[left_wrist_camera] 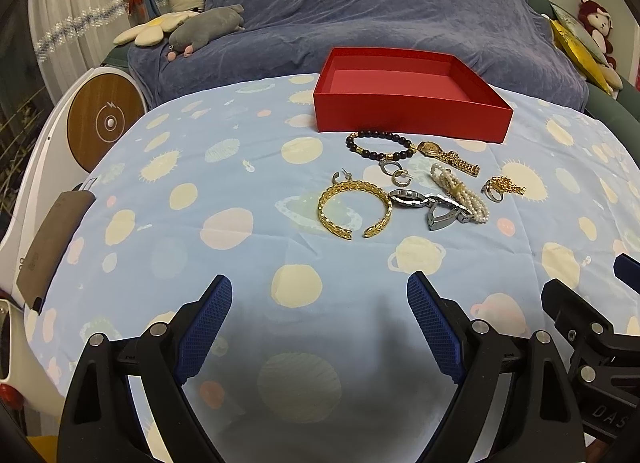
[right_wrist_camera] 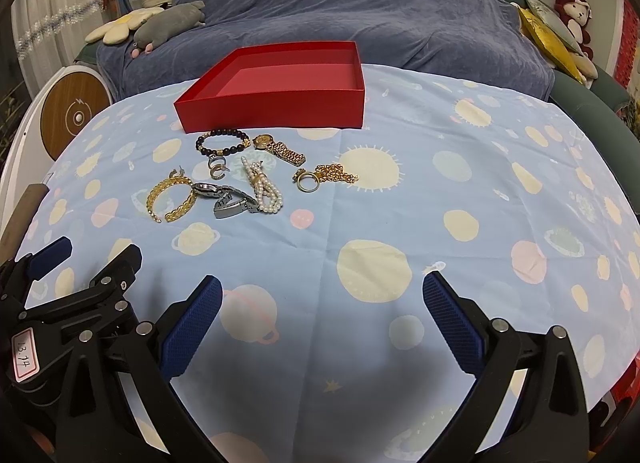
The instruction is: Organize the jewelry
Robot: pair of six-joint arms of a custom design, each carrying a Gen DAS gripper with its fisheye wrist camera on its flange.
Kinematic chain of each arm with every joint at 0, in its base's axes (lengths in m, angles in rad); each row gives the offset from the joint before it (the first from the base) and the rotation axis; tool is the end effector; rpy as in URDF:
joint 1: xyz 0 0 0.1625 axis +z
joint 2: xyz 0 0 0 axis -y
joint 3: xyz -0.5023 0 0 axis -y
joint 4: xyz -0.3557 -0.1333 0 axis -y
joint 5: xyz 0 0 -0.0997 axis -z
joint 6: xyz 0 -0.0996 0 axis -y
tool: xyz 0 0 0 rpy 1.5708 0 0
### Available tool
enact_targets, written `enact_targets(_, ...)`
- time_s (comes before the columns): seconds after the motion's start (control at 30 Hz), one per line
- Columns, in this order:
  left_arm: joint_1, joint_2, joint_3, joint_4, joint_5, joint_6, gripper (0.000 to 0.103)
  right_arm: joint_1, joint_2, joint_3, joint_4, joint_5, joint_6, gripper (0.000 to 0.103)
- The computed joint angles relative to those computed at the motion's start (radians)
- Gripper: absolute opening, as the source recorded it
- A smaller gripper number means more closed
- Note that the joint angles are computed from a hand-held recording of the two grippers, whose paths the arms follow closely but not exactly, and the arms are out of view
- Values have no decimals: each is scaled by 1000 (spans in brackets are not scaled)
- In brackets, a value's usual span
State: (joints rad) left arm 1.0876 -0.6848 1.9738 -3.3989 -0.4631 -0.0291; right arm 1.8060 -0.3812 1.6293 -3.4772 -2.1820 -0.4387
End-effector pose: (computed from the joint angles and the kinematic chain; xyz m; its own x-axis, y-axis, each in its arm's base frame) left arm -0.0801 -0.6314 0.1515 -0.6203 -0.2212 -0.7525 0.3808 0.7538 -0.5355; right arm 0.2390 -0.6706 0.0085 -0.7168 -0.1905 0.6708 -0.5399 0.7604 -0.3610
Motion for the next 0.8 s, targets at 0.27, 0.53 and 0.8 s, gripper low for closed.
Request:
enact_targets(0.27,-2,5,3,-32,1,22,86,0,1,-1,0,0,-1,98)
enact_targets(0.53,1,7,-2,-39,-4,33,86,0,1,-1,0,-1,-1,98)
enact_targets(0.8,2,10,-4,-46,-4,39,86,-1,0,-1,1,0,-1,98)
